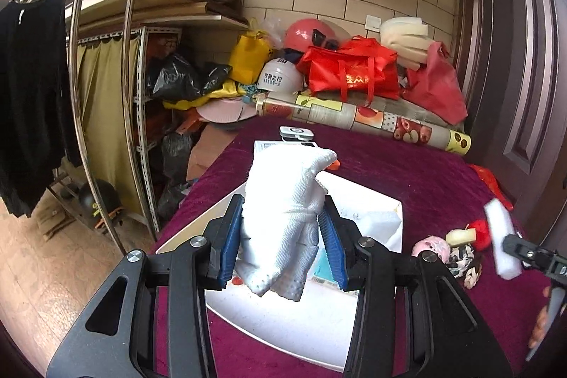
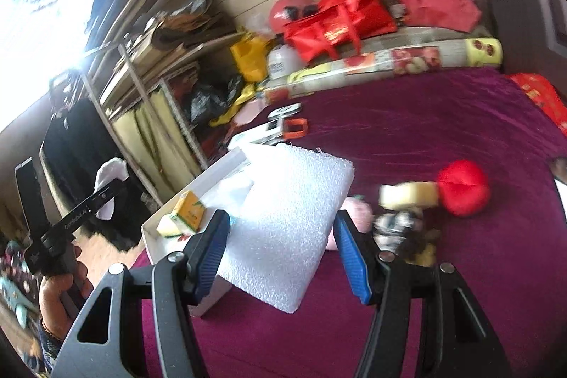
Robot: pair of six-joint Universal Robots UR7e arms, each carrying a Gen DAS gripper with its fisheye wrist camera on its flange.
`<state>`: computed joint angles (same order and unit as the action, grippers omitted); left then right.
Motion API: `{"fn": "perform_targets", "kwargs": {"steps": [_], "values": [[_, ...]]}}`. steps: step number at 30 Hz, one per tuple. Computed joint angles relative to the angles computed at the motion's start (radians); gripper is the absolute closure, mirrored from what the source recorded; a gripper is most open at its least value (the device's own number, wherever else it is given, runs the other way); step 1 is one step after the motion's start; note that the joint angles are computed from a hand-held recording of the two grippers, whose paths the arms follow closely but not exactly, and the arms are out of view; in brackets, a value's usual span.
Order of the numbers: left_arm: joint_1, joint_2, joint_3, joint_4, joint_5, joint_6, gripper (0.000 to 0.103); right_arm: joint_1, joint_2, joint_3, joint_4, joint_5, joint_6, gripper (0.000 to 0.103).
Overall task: Organize soft objects
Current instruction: 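Carry the sock and foam sheet over the white tray and open both tools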
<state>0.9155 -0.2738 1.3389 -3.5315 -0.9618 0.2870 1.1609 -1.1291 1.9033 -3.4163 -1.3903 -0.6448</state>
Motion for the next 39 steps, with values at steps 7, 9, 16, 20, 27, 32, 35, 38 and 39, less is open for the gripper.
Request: {"fn": "perform_targets", "kwargs": {"steps": [7, 9, 16, 20, 27, 32, 35, 38, 39], "values": [[0.008, 0.011, -0.023, 0.025, 0.012, 0.014, 0.061, 0.062, 0.106, -0.127, 0.097, -0.099, -0.061, 0.043], [0.013, 0.017, -0.041, 0.039, 0.019, 0.016, 0.061, 0.074, 0.133, -0.166, 0.123, -0.129, -0.072, 0.043], [0.030, 0.064, -0.136, 0.098, 0.052, 0.057, 0.061, 0.099, 0.197, -0.264, 0.215, -0.184, -0.064, 0.043], [0.042, 0.105, -0.223, 0.181, 0.042, 0.069, 0.061, 0.116, 0.240, -0.315, 0.241, -0.211, -0.062, 0.043], [0.055, 0.185, -0.382, 0.297, 0.043, 0.096, 0.061, 0.139, 0.323, -0.441, 0.308, -0.240, -0.049, 0.043], [0.064, 0.212, -0.440, 0.359, 0.054, 0.095, 0.058, 0.149, 0.346, -0.466, 0.297, -0.227, -0.057, 0.041], [0.065, 0.230, -0.456, 0.319, 0.081, 0.115, 0.024, 0.147, 0.349, -0.437, 0.216, -0.209, -0.080, 0.014], [0.069, 0.226, -0.449, 0.284, 0.096, 0.089, 0.000, 0.134, 0.335, -0.413, 0.189, -0.170, -0.078, 0.006], [0.068, 0.220, -0.441, 0.281, 0.102, 0.079, 0.000, 0.128, 0.328, -0.401, 0.182, -0.156, -0.071, 0.000]]}}
